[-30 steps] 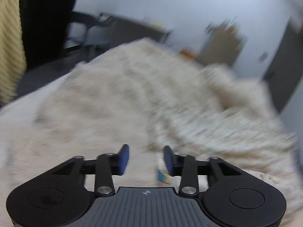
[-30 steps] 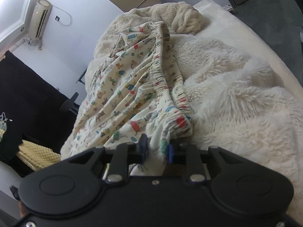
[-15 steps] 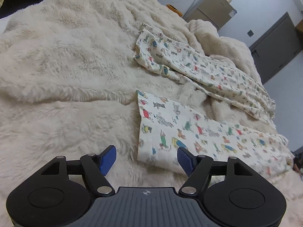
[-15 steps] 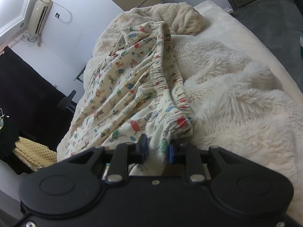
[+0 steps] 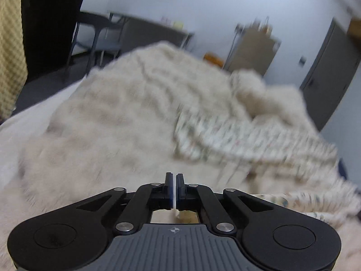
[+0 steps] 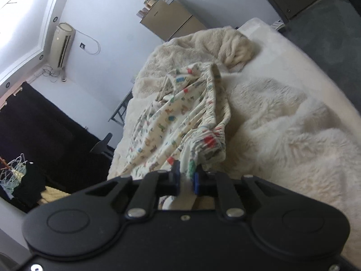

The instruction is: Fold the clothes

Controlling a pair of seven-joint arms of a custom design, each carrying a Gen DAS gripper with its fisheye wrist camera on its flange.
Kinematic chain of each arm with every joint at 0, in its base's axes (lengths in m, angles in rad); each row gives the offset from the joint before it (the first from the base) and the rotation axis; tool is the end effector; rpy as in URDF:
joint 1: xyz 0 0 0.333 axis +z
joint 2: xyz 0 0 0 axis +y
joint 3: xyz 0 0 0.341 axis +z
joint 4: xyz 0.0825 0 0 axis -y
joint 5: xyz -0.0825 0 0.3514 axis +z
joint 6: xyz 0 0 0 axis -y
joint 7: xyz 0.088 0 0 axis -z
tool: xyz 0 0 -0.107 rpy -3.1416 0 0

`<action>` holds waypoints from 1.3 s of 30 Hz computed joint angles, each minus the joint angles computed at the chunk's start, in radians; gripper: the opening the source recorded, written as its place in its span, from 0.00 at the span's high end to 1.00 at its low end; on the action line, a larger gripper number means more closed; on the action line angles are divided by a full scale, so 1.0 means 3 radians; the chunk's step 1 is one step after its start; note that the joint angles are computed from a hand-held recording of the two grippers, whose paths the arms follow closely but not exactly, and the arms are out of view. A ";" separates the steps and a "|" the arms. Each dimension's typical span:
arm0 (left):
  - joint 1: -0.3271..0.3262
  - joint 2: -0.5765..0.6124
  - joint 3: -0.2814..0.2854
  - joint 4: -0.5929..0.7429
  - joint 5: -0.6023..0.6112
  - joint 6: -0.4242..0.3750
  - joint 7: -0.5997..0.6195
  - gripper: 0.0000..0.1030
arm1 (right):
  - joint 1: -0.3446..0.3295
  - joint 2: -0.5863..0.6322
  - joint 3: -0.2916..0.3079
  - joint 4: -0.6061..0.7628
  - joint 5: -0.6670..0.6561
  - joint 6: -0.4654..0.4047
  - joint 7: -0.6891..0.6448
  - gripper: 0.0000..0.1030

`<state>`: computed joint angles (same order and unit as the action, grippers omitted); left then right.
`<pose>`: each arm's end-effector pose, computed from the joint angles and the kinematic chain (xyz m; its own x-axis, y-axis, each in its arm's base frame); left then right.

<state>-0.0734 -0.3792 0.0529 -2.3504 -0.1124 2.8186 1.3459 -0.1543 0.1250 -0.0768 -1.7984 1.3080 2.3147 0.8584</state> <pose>0.4448 0.0003 0.6138 0.1670 -0.9439 0.2850 -0.6416 -0.3235 -0.6955 0.5982 -0.1191 0.5651 0.0885 -0.6690 -0.7380 -0.6925 0.4912 -0.5284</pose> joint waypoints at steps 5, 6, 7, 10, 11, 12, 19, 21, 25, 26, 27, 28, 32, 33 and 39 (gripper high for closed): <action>-0.0209 -0.0134 -0.0111 -0.0254 0.0141 0.0152 0.0214 0.48 | 0.0326 -0.0189 -0.0049 -0.0071 -0.1902 0.0657 0.0497 0.73; -0.0318 -0.0118 -0.0107 -0.0253 0.0150 0.0214 0.0322 0.47 | 0.0316 -0.0233 -0.0003 -0.0103 -0.2075 0.0713 0.0529 0.73; -0.0406 -0.0079 -0.0120 -0.0224 0.0184 0.0257 0.0428 0.47 | 0.0360 -0.0321 0.0021 -0.0179 -0.2250 0.0838 0.0468 0.72; -0.0695 0.0146 -0.0153 -0.0021 0.0241 0.0318 0.0819 0.47 | 0.0494 -0.0540 0.0092 -0.0342 -0.2529 0.1084 0.0244 0.62; -0.0783 0.0223 -0.0146 0.0043 0.0204 0.0325 0.0949 0.47 | 0.0549 -0.0609 0.0120 -0.0387 -0.2623 0.1165 0.0170 0.62; -0.0894 0.0318 -0.0134 0.0125 0.0136 0.0315 0.1110 0.47 | 0.0600 -0.0633 0.0120 -0.0386 -0.2586 0.1159 0.0058 0.60; -0.1775 0.0824 0.0201 0.0611 -0.1494 0.0144 0.2947 0.45 | 0.1083 -0.0680 0.0157 -0.0052 -0.1678 -0.0170 -0.1476 0.58; -0.1739 0.0976 0.0103 0.0735 -0.1516 0.0118 0.3014 0.44 | 0.1137 -0.0591 0.0224 0.0077 -0.1664 -0.0418 -0.1569 0.59; -0.1611 0.1169 -0.0120 0.0845 -0.1481 0.0237 0.2887 0.46 | 0.1233 -0.0466 0.0366 0.0157 -0.1896 -0.0383 -0.1511 0.67; -0.1581 0.1186 -0.0164 0.0862 -0.1549 0.0229 0.2915 0.55 | 0.1256 -0.0430 0.0393 0.0168 -0.1991 -0.0354 -0.1450 0.72; -0.1549 0.1184 -0.0203 0.0870 -0.1642 0.0198 0.2976 0.68 | 0.1265 -0.0437 0.0402 0.0143 -0.2018 -0.0347 -0.1435 0.80; -0.1516 0.1182 -0.0242 0.0879 -0.1732 0.0166 0.3034 0.75 | 0.1274 -0.0433 0.0409 0.0135 -0.2065 -0.0376 -0.1414 0.84; -0.1366 0.1038 -0.0451 0.0744 -0.1587 0.0301 0.2969 0.98 | 0.1283 -0.0540 0.0392 0.0006 -0.2034 -0.0335 -0.1513 1.00; -0.1351 0.0960 -0.0500 0.0687 -0.1670 0.0382 0.3016 0.98 | 0.1287 -0.0570 0.0388 -0.0028 -0.1996 -0.0332 -0.1553 1.00; -0.1357 0.0531 -0.0485 0.0510 -0.2614 0.0185 0.3863 0.47 | 0.1177 -0.0830 0.0150 -0.0075 -0.1451 -0.0968 -0.2399 1.00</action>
